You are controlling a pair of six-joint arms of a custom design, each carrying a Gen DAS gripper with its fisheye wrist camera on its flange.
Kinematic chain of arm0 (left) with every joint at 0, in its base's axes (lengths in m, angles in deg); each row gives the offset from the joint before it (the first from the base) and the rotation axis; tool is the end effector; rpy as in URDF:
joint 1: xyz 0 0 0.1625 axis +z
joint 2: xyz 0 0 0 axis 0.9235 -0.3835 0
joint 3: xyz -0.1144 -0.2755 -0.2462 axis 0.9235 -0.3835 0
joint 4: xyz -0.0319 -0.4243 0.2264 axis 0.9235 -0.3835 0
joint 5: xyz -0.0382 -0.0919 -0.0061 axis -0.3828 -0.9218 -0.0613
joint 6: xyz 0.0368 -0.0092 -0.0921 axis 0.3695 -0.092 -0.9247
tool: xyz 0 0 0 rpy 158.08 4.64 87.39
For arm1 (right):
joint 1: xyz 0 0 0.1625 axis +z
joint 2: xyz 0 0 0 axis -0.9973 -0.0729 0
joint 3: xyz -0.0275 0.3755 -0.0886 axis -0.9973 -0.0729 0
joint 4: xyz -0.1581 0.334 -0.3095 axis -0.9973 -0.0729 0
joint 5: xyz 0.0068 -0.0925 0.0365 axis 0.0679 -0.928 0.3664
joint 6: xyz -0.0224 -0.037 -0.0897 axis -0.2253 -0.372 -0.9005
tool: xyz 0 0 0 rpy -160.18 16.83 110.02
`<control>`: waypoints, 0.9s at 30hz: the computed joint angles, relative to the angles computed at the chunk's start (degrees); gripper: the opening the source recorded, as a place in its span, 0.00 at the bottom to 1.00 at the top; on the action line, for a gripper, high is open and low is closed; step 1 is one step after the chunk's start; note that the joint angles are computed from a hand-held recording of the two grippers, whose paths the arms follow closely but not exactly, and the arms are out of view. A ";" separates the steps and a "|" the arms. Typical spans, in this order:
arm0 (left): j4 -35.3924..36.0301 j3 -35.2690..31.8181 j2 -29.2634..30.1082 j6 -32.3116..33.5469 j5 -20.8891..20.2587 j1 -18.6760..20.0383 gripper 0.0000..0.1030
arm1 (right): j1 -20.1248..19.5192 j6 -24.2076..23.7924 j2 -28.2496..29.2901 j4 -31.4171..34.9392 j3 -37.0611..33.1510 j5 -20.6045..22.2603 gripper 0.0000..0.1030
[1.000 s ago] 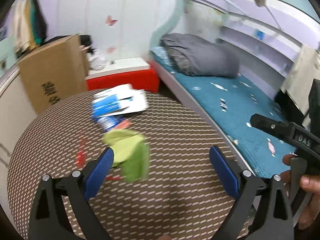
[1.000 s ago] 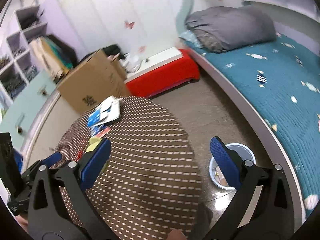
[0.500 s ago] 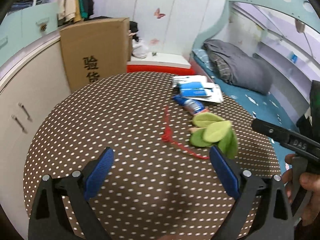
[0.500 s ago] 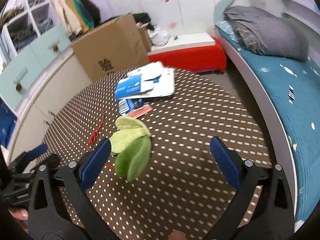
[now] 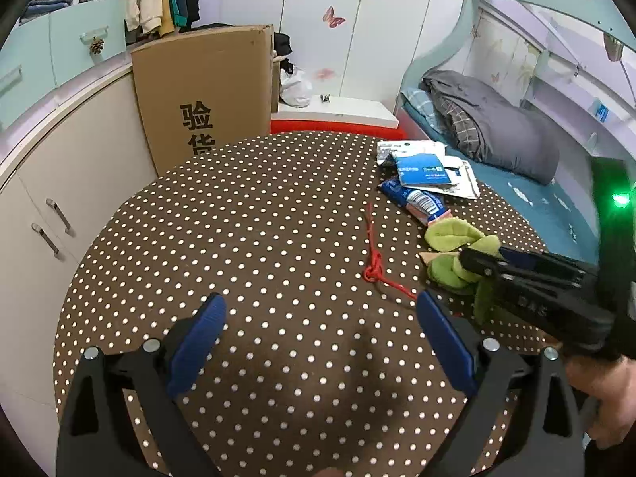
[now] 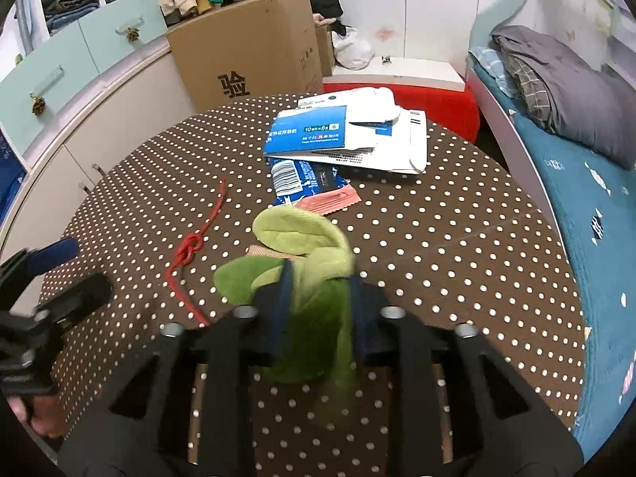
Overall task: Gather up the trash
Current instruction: 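Grasp the green cloth with the right tool while the left tool grasps the red cord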
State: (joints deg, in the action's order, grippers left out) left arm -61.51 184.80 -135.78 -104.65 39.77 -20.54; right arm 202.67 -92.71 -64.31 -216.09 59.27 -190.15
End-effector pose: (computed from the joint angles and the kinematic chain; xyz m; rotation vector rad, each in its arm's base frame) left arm -0.1799 -0.5159 0.3596 0.0295 2.2150 -0.9800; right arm 0.4151 -0.6168 0.1336 0.9410 -2.5255 0.5085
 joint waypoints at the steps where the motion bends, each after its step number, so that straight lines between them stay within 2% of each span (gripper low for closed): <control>1: 0.11 -0.42 0.61 0.10 -0.16 0.15 0.91 | -0.20 0.26 -0.61 -0.46 0.48 0.53 0.18; 8: -2.85 -3.92 7.00 6.60 0.52 2.99 0.91 | -1.99 1.76 -6.61 -3.43 4.19 3.13 0.17; 11: -1.59 -5.79 9.42 7.45 1.14 4.08 0.91 | -2.66 1.74 -8.97 -3.93 5.76 3.44 0.17; 12: -1.56 -6.21 9.84 7.73 0.84 4.33 0.88 | -2.82 1.77 -9.45 -3.98 6.02 3.39 0.17; 13: -1.61 -6.55 10.09 7.95 0.27 4.56 0.71 | -2.90 2.01 -9.74 -4.08 6.28 3.46 0.17; 14: -1.06 -7.12 10.30 8.17 -1.29 4.91 0.64 | -3.02 2.25 -10.11 -4.18 6.50 3.49 0.17; 15: -1.17 -7.08 10.42 8.89 -0.94 4.75 0.55 | -3.17 2.29 -10.59 -4.47 6.83 3.40 0.17; 16: -1.86 -6.96 10.38 10.52 -1.74 4.67 0.43 | -3.40 2.24 -10.83 -4.40 6.82 3.54 0.17; 17: -2.14 -6.93 10.37 11.28 -2.21 4.69 0.36 | -3.51 2.36 -11.04 -4.41 6.91 3.69 0.17; 18: -1.73 -6.90 10.18 11.47 -2.84 4.57 0.19 | -3.74 2.63 -11.46 -4.45 7.09 4.15 0.17; 19: -1.39 -6.97 10.02 11.39 -3.47 4.54 0.08 | -3.91 2.56 -11.84 -4.60 7.35 4.26 0.17; 21: -2.74 -6.37 8.99 11.93 -5.21 4.17 0.06 | -4.12 2.87 -12.51 -5.18 7.67 4.52 0.17; 27: -5.02 -5.19 7.00 12.09 -4.91 1.25 0.06 | -4.77 3.40 -15.28 -6.54 8.29 6.33 0.17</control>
